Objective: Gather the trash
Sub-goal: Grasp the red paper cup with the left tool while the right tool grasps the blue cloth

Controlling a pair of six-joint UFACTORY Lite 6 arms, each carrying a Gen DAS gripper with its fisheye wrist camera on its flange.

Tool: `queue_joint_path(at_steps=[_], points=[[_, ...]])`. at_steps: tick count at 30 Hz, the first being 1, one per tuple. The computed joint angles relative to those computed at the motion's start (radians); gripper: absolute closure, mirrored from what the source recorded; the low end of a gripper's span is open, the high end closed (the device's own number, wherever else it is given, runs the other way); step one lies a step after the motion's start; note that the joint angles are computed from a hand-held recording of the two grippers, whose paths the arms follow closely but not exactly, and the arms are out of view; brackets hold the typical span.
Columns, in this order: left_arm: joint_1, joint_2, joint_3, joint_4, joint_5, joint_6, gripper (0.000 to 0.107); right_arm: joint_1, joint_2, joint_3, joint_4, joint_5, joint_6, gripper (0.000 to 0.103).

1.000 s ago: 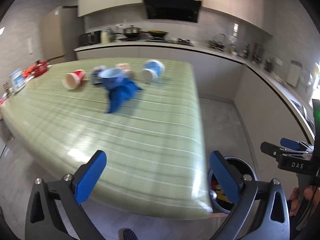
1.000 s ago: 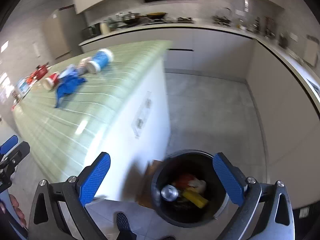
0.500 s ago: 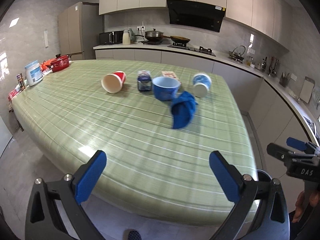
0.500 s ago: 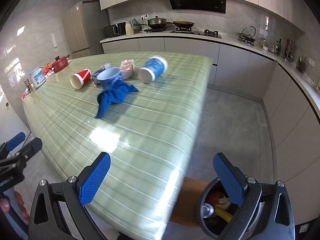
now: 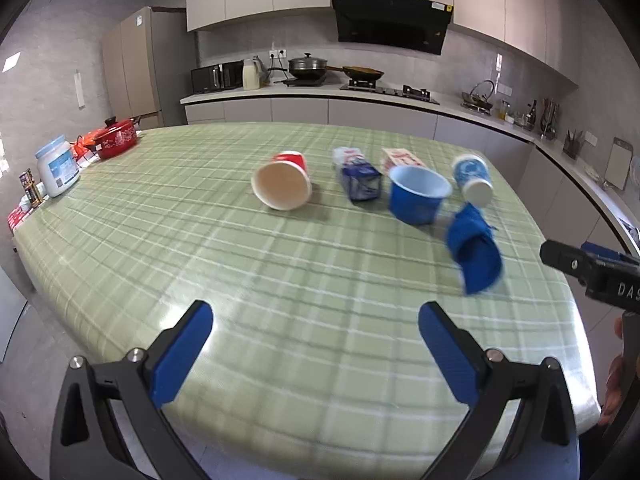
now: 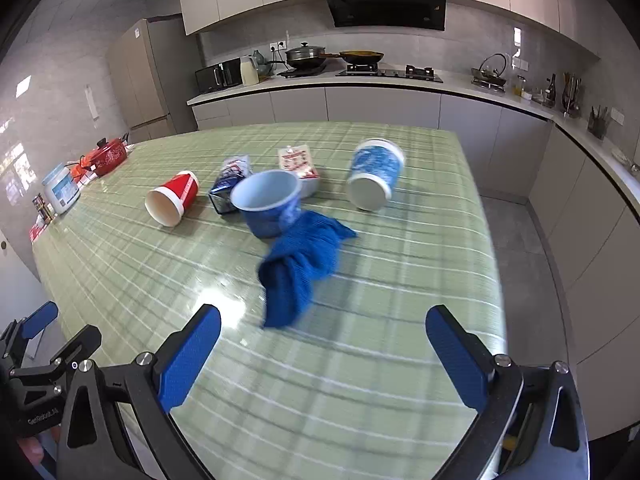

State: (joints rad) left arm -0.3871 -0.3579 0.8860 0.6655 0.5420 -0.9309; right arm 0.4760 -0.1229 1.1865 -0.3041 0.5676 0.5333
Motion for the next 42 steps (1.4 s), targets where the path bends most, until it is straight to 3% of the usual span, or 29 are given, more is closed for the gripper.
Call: queue_joint_path(at_steps=[9, 21, 26, 31, 33, 34, 42], points=[[0.292, 0.138, 0.094, -0.487, -0.197, 0.602, 0.004, 0.090, 0.252, 0.240, -0.126, 0.024, 0.166, 0.000], [0.387, 0.411, 0.317, -0.838, -0.223, 1.037, 0.004, 0.087, 0.524, 0.546, -0.112, 0.067, 0.132, 0.002], [0.379, 0.494, 0.357, -0.901, -0.239, 1.118, 0.004, 0.081, 0.542, 0.496, -0.192, 0.096, 0.226, 0.002], [0.365, 0.617, 0.471, -0.873, -0.236, 1.090, 0.004, 0.040, 0.605, 0.522, -0.144, 0.094, 0.202, 0.004], [0.364, 0.678, 0.539, -0.855, -0.229, 1.077, 0.004, 0.023, 0.633, 0.539, -0.122, 0.091, 0.184, 0.026], [0.362, 0.721, 0.589, -0.827, -0.223, 1.054, 0.004, 0.013, 0.651, 0.555, -0.107, 0.095, 0.171, 0.041], [0.387, 0.976, 0.925, -0.826, -0.126, 1.057, 0.005, -0.022, 0.742, 0.653, -0.094, 0.105, 0.165, 0.039]])
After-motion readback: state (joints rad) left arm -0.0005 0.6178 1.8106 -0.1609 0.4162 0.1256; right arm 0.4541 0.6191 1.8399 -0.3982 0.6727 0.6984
